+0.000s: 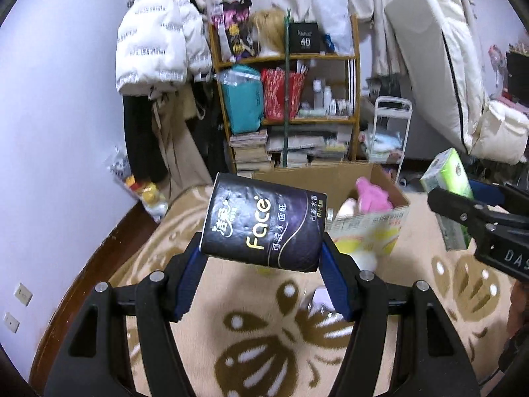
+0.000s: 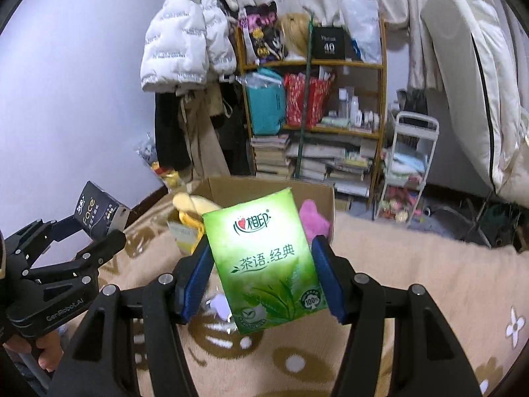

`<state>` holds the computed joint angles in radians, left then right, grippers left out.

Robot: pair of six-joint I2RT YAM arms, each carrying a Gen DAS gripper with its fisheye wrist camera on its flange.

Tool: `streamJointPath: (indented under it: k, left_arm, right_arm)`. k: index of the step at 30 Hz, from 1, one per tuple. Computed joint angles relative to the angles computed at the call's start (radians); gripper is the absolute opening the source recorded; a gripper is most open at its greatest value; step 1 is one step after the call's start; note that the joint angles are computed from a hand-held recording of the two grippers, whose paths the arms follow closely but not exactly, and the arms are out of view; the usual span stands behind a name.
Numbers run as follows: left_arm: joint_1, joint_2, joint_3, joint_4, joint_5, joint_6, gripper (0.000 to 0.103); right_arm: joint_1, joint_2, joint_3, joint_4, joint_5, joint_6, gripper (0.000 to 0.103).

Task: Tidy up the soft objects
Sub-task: 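Lift both tissue packs over the box and open both grippers inside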

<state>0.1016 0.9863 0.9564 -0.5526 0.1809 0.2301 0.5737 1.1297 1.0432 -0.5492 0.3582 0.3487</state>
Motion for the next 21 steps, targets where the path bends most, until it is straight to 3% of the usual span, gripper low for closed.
streamJointPath:
  k: [4,13,21]
  left_arm:
    - [-0.007,0.074,0.088,-0.01,0.04,-0.04,0.065]
    - [-0.082,0.276,0.252,0.105,-0.005,-0.019,0.065]
    - [-0.112,0.44,0.325,0.191,-0.041,-0.056,0.065]
  right_arm:
    - [-0.03,0.059,0.083,0.016,-0.017,-0.068,0.063]
    - [-0.116,0.211,0.233,0.091,-0.098,-0.219,0.064]
    - [-0.206,0.312,0.259,0.167,-0.19,-0.252,0.064]
